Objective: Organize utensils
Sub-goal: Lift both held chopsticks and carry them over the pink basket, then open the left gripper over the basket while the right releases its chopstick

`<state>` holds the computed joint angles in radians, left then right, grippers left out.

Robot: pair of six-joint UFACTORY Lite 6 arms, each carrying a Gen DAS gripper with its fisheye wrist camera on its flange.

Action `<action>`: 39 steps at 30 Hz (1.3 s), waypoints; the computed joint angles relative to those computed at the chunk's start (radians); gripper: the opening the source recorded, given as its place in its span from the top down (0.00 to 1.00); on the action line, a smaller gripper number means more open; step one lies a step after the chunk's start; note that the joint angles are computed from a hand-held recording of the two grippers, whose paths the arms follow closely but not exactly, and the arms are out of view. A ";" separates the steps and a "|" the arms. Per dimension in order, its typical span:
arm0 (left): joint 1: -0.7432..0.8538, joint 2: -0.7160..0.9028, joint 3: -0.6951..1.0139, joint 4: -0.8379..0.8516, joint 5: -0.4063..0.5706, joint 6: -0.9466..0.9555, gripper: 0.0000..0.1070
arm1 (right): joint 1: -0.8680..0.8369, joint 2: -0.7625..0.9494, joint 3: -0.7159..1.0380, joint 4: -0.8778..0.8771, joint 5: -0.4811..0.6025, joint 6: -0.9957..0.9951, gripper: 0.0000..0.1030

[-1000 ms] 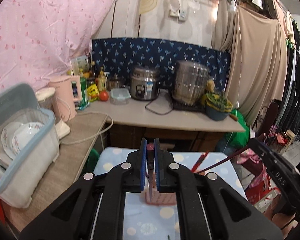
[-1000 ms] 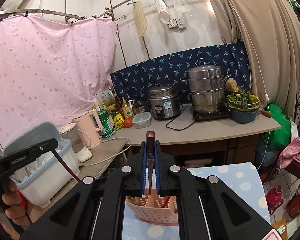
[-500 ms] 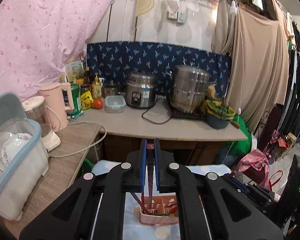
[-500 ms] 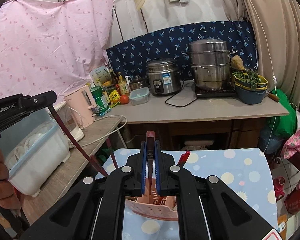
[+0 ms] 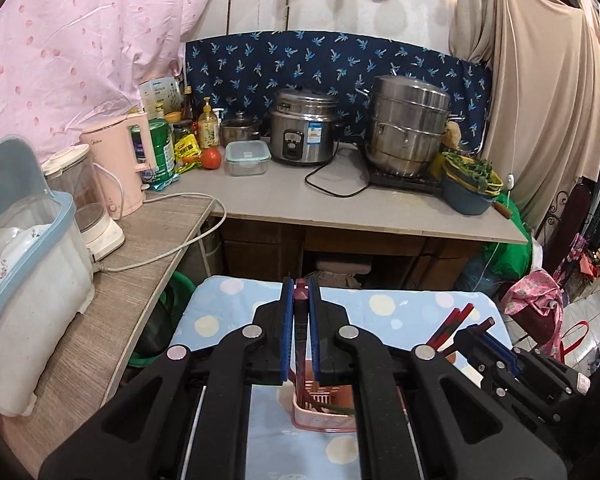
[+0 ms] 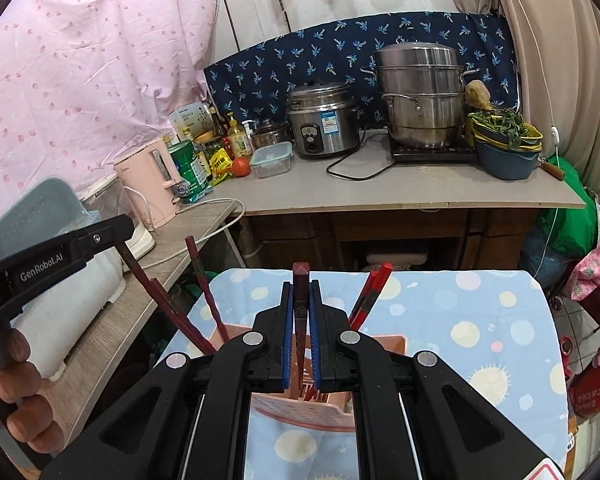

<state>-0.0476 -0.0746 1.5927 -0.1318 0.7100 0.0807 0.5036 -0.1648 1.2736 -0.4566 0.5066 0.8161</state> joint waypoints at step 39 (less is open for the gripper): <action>0.128 -0.469 -0.424 -0.023 0.076 0.071 0.68 | 0.568 -0.356 -0.261 -0.454 0.426 0.585 0.60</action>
<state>0.0805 -0.5437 1.1686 -0.1545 0.7862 0.1521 1.0711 -0.5206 1.0122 -0.9104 0.9321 1.4006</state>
